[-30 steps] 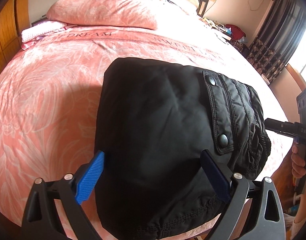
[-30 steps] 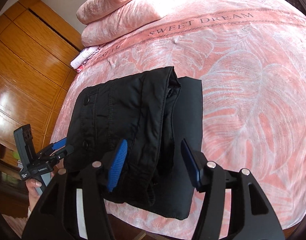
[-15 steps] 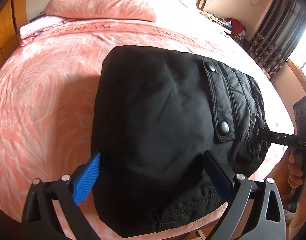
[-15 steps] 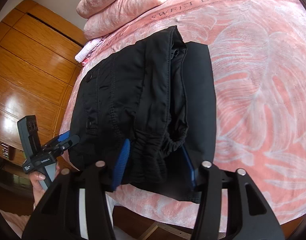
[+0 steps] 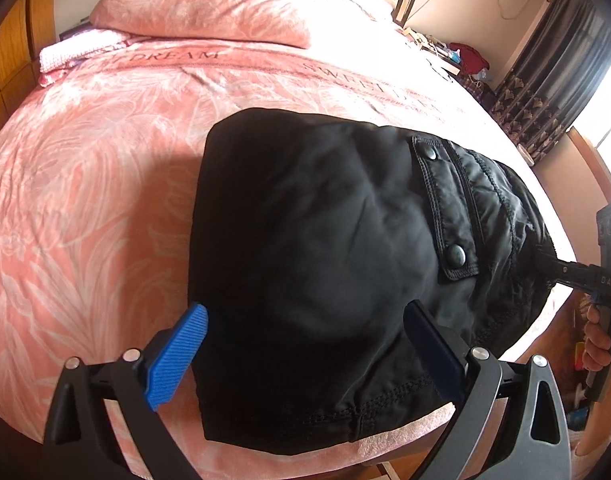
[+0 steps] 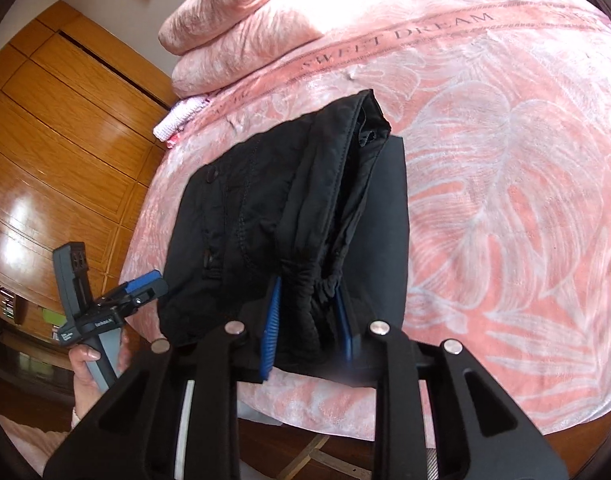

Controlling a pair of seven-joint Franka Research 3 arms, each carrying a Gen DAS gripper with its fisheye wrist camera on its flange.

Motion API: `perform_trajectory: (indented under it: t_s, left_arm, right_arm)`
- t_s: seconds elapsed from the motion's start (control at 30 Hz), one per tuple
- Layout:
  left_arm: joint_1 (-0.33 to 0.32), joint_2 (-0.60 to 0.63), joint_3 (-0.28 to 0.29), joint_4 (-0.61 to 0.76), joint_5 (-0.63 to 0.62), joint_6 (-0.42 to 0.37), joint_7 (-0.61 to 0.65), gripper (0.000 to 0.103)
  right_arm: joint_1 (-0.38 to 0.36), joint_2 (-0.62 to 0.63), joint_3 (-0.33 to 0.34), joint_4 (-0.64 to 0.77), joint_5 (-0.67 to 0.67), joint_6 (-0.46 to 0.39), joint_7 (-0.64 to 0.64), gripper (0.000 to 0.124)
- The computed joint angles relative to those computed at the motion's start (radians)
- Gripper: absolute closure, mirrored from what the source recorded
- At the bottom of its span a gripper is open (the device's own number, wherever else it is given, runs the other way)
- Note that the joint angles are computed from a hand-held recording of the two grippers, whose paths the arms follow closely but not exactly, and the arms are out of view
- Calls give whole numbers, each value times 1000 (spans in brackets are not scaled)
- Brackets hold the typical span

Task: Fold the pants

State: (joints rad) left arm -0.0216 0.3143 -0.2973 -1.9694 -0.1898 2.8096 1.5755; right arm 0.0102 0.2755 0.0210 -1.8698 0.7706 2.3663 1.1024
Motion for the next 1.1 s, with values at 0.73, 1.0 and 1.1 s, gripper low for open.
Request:
perform_trajectory:
  t_s: [0.73,1.0,1.1]
  left_arm:
    - [-100,-15,67,-24,150,-31,-152,4]
    - [-62,-3,25,-18,136,-27,-161,4]
    - [-71,6,37,-2,159,-46,-167,4]
  right_arm:
    - [5,-64,-7,-118,93,-33,-46,99]
    - [20,-76,-21,-117,35,-25,-6,107]
    - [30,-51,-18,-108,-6,-15,30,108]
